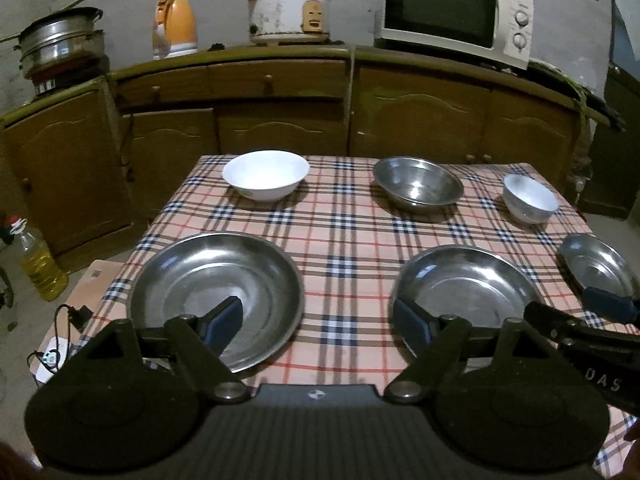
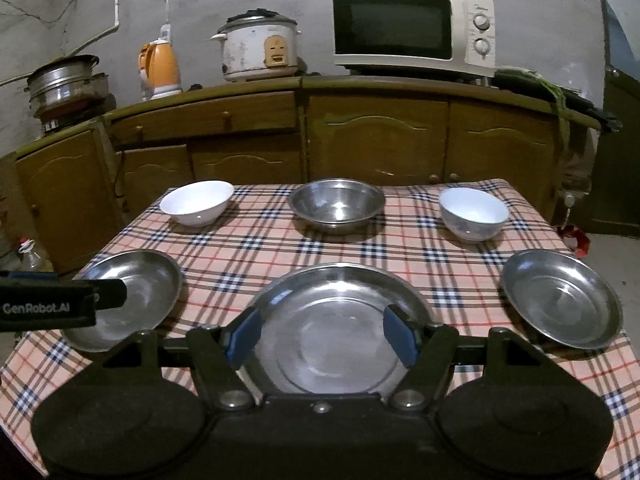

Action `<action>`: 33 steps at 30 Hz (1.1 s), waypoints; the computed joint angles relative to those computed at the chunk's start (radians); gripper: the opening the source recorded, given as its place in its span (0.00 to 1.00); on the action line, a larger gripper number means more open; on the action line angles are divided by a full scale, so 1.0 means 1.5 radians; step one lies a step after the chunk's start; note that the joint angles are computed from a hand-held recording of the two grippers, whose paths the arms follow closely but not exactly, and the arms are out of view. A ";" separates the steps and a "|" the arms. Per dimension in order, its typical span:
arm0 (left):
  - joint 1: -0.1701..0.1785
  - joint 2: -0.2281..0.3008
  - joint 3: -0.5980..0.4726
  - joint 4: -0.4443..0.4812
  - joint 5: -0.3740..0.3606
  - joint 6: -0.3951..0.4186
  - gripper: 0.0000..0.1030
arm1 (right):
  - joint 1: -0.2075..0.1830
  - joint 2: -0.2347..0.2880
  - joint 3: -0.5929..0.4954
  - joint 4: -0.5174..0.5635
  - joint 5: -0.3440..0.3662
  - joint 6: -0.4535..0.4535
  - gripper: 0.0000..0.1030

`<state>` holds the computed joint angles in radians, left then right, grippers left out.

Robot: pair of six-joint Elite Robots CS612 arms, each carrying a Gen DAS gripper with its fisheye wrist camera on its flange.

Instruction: Organize plates and bowls

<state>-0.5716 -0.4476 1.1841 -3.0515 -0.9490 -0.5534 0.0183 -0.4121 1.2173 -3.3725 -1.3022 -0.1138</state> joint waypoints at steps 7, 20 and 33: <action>0.007 -0.009 0.022 -0.005 0.011 -0.019 0.82 | 0.015 0.006 -0.013 0.009 0.008 -0.011 0.78; 0.023 -0.024 0.059 -0.006 0.017 -0.062 0.82 | 0.041 0.021 -0.045 0.048 0.030 -0.035 0.78; 0.045 -0.030 0.078 0.008 0.025 -0.101 0.82 | 0.063 0.049 -0.102 0.098 0.048 -0.049 0.78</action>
<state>-0.5039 -0.4930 1.3014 -3.0391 -0.9110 -0.7044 0.1125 -0.3380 1.0639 -3.2261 -1.2298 -0.1879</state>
